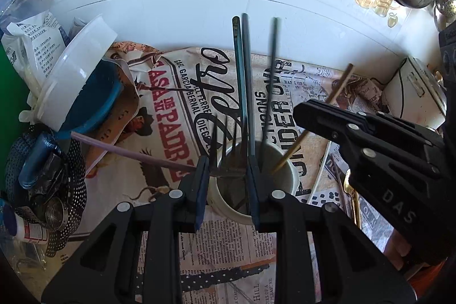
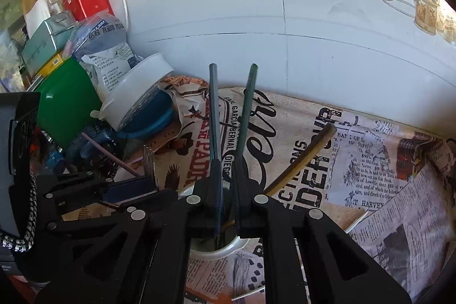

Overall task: Organize utensils
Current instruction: 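Lower the fork and green chopstick into the white cup and open both tools, then move both tools back over the remaining utensils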

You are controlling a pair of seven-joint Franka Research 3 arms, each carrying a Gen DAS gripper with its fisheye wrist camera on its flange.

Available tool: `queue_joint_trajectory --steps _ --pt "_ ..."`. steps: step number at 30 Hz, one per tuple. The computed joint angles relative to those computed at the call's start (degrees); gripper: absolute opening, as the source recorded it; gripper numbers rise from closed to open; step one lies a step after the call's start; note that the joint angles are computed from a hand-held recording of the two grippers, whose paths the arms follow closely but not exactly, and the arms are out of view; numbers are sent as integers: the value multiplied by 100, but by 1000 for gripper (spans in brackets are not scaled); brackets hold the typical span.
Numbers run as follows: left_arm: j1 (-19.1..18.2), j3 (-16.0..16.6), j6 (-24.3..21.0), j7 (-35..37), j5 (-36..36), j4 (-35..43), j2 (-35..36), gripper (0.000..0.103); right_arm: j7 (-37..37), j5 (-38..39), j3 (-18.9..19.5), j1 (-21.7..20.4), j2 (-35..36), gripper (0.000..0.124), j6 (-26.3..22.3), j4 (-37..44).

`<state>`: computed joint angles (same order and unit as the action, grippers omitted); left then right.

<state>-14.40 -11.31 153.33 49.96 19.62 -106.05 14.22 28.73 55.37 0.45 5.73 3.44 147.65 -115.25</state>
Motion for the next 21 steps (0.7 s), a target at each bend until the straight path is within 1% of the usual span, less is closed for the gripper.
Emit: queue_joint_trajectory --steps 4,7,12,18,21 --pt "-130 91 -77 -354 355 -35 -118 24 -60 -142 -46 -18 -203 7 -102 -153" --pt "-175 90 -108 -567 537 -75 -231 24 -127 -177 -108 -27 -375 7 -185 -276" --pt "-257 54 -167 -915 863 -131 -427 24 -356 -151 -231 -12 -729 7 -144 -574" --pt "-370 -42 -240 -1297 1206 -130 -585 24 -658 -78 -443 -23 -1153 11 -93 -934" --pt "-428 -107 -237 -1382 1287 -123 -614 27 -731 -99 -542 -50 -1303 17 -66 -1068"
